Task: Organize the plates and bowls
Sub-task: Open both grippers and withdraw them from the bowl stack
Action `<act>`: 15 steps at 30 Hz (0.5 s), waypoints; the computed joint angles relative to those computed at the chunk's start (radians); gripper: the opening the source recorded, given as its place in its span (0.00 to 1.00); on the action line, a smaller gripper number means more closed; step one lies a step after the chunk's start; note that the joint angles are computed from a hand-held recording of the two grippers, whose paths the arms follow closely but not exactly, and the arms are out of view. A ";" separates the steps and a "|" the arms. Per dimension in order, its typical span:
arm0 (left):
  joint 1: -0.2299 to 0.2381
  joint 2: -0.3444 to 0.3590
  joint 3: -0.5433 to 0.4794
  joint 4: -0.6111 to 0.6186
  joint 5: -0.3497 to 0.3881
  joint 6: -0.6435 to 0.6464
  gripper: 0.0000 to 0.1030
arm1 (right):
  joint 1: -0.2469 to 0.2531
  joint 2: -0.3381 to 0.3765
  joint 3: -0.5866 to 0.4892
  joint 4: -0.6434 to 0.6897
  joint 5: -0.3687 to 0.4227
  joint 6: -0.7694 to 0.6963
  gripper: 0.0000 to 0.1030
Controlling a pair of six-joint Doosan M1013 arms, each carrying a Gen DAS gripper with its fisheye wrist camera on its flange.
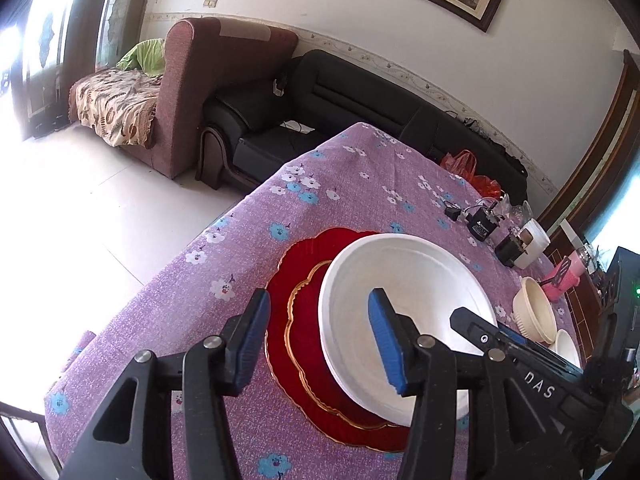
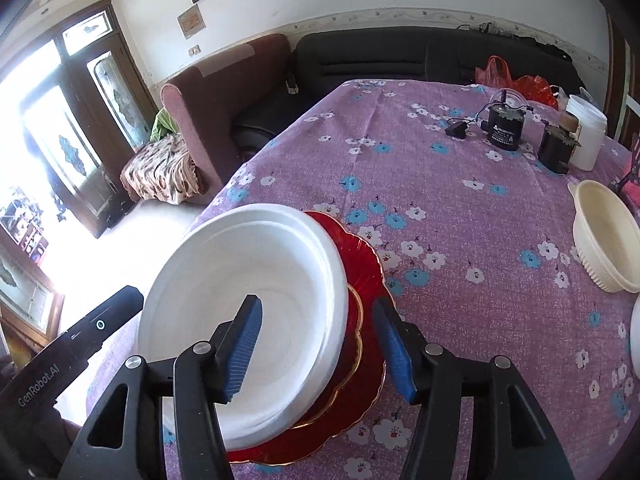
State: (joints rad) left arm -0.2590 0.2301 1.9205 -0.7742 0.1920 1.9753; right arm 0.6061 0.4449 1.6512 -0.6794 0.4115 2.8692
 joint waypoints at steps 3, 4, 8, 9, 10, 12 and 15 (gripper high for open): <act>0.005 -0.025 0.021 -0.082 -0.017 0.078 0.53 | -0.003 -0.027 0.032 -0.068 -0.015 0.103 0.60; 0.007 -0.032 0.027 -0.105 -0.021 0.099 0.53 | -0.004 -0.032 0.038 -0.077 -0.014 0.119 0.61; 0.015 -0.049 0.040 -0.165 -0.013 0.151 0.53 | -0.006 -0.041 0.044 -0.057 -0.002 0.113 0.30; 0.016 -0.052 0.042 -0.167 -0.011 0.153 0.53 | -0.007 -0.039 0.042 -0.028 -0.003 0.084 0.24; 0.016 -0.052 0.043 -0.174 -0.011 0.161 0.53 | -0.009 -0.036 0.038 0.004 -0.002 0.054 0.23; 0.017 -0.056 0.046 -0.175 -0.009 0.167 0.53 | -0.014 -0.031 0.037 0.059 -0.016 0.008 0.18; 0.016 -0.060 0.047 -0.137 -0.006 0.139 0.53 | -0.017 -0.028 0.037 0.094 -0.035 -0.019 0.18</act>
State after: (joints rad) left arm -0.2431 0.1699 1.9679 -0.9110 0.1862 2.1138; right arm 0.5888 0.4173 1.6885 -0.5852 0.3765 2.8501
